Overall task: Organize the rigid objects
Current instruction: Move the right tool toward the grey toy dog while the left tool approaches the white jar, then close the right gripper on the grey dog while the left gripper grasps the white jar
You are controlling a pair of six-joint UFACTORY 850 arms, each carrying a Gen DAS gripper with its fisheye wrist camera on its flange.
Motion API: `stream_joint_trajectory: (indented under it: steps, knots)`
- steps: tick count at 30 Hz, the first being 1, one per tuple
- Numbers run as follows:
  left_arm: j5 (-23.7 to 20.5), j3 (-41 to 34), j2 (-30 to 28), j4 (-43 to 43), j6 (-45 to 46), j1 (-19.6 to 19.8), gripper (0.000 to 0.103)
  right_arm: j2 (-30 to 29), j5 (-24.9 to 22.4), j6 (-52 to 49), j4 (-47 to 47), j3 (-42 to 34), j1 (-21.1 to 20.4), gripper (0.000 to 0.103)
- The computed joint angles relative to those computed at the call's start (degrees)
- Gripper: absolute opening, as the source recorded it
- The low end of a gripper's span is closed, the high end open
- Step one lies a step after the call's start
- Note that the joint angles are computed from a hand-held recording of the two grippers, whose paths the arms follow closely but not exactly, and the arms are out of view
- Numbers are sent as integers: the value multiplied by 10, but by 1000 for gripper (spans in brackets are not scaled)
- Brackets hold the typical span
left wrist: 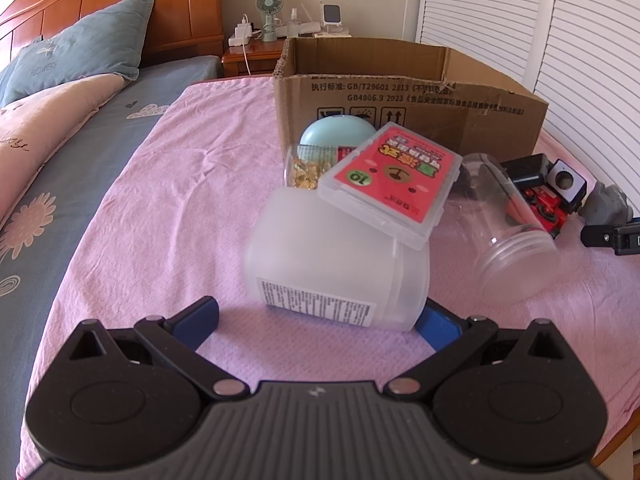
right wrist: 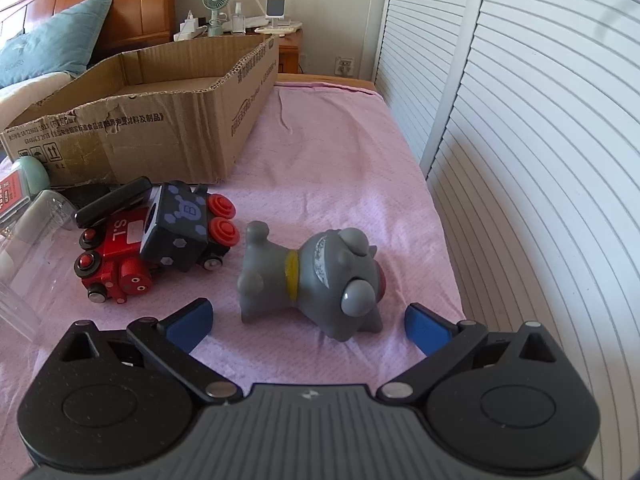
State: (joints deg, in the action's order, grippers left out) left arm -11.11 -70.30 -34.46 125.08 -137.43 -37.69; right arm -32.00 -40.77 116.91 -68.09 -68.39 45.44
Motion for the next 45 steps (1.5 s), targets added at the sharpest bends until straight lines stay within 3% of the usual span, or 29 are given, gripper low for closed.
stream_joint_trajectory:
  steps: [4,19,21,27,29,32,38,45]
  knots:
    - [-3,2,0,10,-11,-1,103,8,10,44,-48,21,-3,103]
    - [-6,6,2,37,-35,-1,103,12,48,62,-140,34,-26,102]
    - [-5,7,3,58,-51,1,103,11,46,70,-153,34,-27,101]
    - [3,5,3,112,-81,4,102,12,30,67,-140,33,-19,83]
    - [-11,12,7,189,-148,4,102,14,26,65,-135,34,-16,82]
    - [-44,17,9,230,-173,1,102,17,25,70,-133,38,-15,80]
    - [-17,-12,-6,262,-170,6,102,16,26,75,-133,37,-15,80]
    - [3,-22,-9,330,-239,11,100,16,27,73,-135,36,-18,80]
